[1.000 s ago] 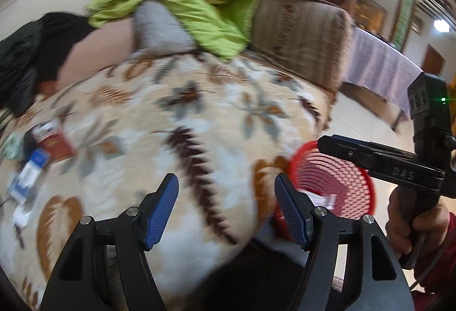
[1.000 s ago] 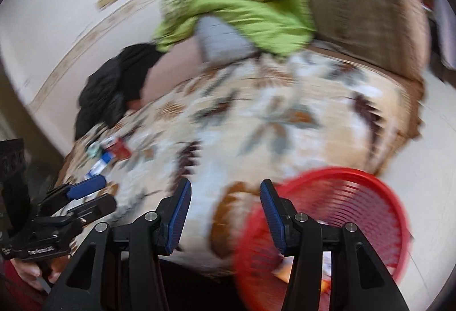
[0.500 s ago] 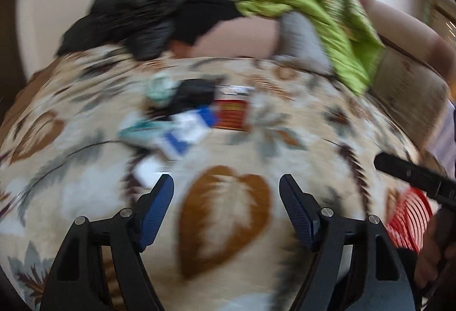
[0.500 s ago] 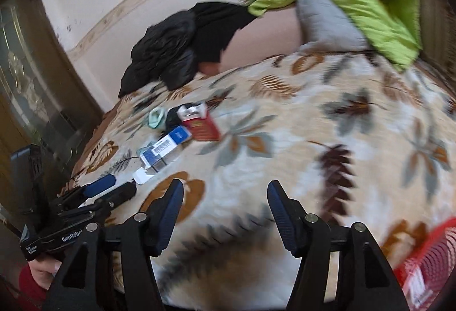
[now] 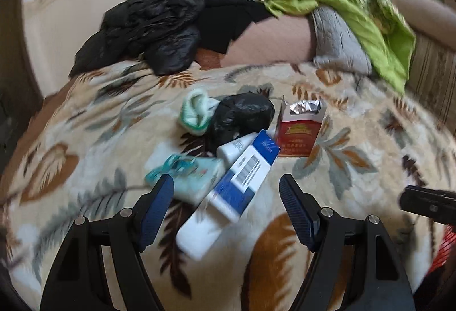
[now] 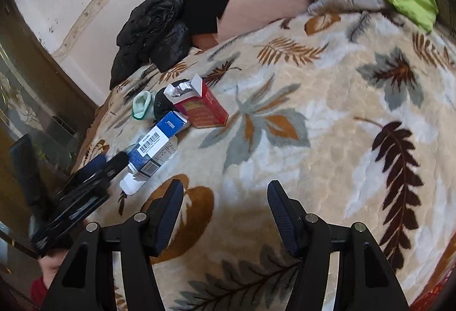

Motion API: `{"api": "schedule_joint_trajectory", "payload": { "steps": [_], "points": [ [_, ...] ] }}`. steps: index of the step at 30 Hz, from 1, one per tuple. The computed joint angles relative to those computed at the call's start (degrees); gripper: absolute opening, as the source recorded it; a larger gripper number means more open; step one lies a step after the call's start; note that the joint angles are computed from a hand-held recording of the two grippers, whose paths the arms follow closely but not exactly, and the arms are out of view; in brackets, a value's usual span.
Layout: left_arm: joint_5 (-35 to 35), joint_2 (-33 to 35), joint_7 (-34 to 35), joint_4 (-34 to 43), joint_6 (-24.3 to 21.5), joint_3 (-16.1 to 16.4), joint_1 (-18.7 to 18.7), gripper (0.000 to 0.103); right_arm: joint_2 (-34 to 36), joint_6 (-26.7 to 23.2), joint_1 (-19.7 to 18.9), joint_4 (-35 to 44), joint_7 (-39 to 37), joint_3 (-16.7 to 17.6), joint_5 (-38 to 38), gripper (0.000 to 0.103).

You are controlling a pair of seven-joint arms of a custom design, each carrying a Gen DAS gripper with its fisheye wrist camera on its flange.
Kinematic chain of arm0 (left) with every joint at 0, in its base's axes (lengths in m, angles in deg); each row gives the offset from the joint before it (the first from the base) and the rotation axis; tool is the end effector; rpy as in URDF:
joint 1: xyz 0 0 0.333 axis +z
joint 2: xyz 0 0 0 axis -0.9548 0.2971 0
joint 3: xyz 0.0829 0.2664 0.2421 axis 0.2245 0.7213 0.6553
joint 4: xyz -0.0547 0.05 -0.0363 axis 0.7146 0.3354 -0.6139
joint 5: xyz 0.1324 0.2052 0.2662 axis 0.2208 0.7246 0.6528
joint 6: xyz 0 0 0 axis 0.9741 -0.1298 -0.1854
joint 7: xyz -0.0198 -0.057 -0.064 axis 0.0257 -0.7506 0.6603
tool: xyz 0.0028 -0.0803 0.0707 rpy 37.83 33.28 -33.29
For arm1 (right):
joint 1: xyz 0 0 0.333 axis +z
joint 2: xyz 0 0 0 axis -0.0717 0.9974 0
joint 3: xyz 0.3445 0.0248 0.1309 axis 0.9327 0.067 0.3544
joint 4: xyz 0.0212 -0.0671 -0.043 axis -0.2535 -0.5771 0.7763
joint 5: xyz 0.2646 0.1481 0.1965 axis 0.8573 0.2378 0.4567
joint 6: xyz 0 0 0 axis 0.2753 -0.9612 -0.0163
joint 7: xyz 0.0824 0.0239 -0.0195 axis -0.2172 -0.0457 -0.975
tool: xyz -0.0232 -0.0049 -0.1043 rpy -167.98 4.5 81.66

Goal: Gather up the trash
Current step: 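Grasp the blue-and-white barcode box with the left tool and lift it, then grasp the red cigarette packet with the right tool while the left tool holds the blue box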

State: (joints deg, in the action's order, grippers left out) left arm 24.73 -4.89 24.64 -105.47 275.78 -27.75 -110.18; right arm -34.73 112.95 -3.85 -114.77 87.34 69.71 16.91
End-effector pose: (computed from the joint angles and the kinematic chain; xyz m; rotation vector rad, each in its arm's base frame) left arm 0.6797 -0.1756 0.3045 -1.6818 1.7128 -0.7165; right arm 0.6685 0.0869 0.3047 -1.7088 1.5812 -0.0706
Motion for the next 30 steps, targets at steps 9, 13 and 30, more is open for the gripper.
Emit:
{"api": "schedule_joint_trajectory", "payload": {
  "steps": [9, 13, 30],
  "points": [
    [7.65, 9.09, -3.95, 8.51, -12.49, 11.73, -7.61, 0.05, 0.45, -1.01, -0.32, 0.39, 2.12, -0.17, -1.81, 0.066],
    [8.22, 6.45, -7.25, 7.48, -11.16, 7.15, -3.43, 0.048, 0.58, -1.52, -0.31, 0.52, 2.96, 0.27, -3.0, 0.066],
    [-4.25, -2.6, -2.56, -3.91, 8.28, -2.8, 3.05, 0.045, 14.87, -1.3, 5.01, 28.94, 19.82, -1.86, -23.06, 0.047]
  ]
}}
